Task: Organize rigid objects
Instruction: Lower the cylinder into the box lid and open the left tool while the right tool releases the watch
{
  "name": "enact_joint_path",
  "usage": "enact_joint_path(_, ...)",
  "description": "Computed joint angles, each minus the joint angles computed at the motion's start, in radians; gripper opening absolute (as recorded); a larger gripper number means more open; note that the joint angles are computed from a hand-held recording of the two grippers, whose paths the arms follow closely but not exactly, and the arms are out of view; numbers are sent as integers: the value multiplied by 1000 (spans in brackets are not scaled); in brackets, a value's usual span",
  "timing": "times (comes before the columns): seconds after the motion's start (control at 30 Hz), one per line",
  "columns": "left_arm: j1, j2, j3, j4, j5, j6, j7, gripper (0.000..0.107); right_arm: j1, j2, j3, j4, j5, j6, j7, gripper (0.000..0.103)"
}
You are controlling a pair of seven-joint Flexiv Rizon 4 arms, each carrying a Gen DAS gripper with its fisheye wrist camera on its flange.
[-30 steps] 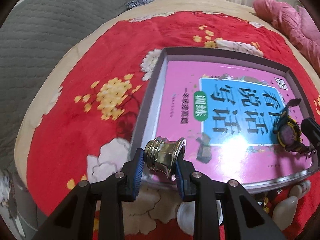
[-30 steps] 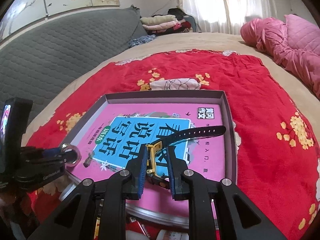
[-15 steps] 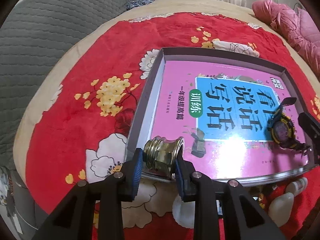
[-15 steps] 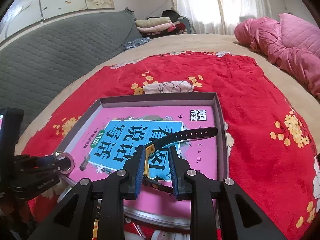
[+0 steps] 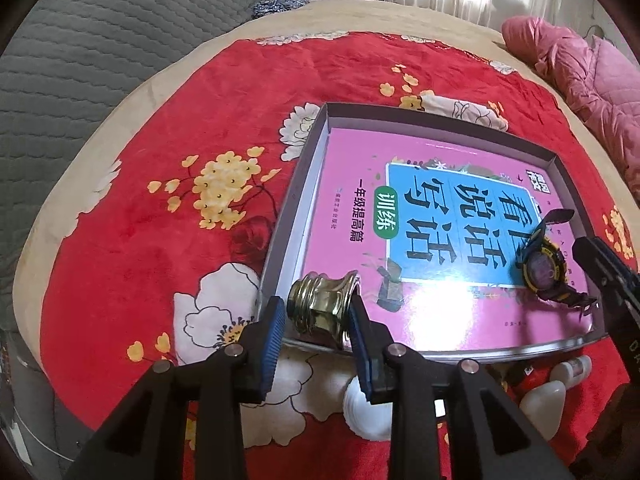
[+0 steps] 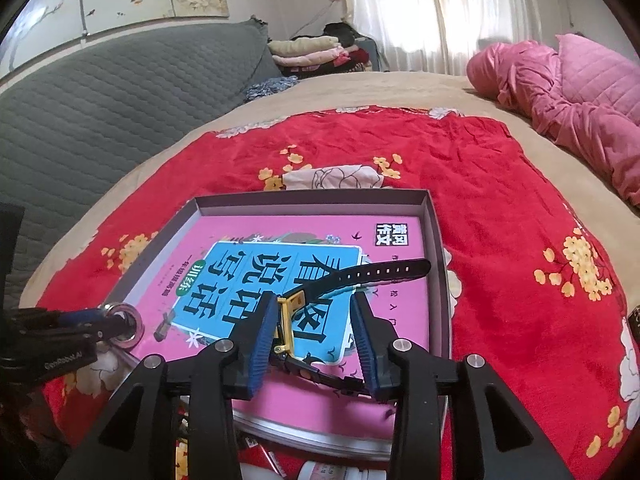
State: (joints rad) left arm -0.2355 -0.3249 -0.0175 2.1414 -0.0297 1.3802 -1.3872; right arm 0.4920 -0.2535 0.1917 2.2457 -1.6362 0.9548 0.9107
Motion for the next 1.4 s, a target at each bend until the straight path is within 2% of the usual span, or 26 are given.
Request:
enact_joint_path(0.27,37,20,-50,28,-69,28,56,32,6,4,2,1,16,-14,-16,46)
enact_joint_path(0.57,60,37,-90,50,-149,35,116,32,13,8,4,-1,27,-24,-42,49)
enact_joint_path(0.67,57,35,-88,51,-162,36,124,32,15,11,5,1,35,-28,-46,53)
enact_joint_path(1.0,67,39,-104,66,-195,60,156,32,25,21,8,7,54,-47,-63,55)
enact_joint_path(1.13,99,48,-157,91,-248,97,219,32,29,22,10,3,54,-55,-77,58)
enact_joint_path(1.3,157,63,-258,130,-348,146,327,32,37,32,15,8,48,-78,-76,63)
enact_joint_path(1.4,187,72,-313,151,-410,168,385,40,42,48,21,19,36,-98,-60,68)
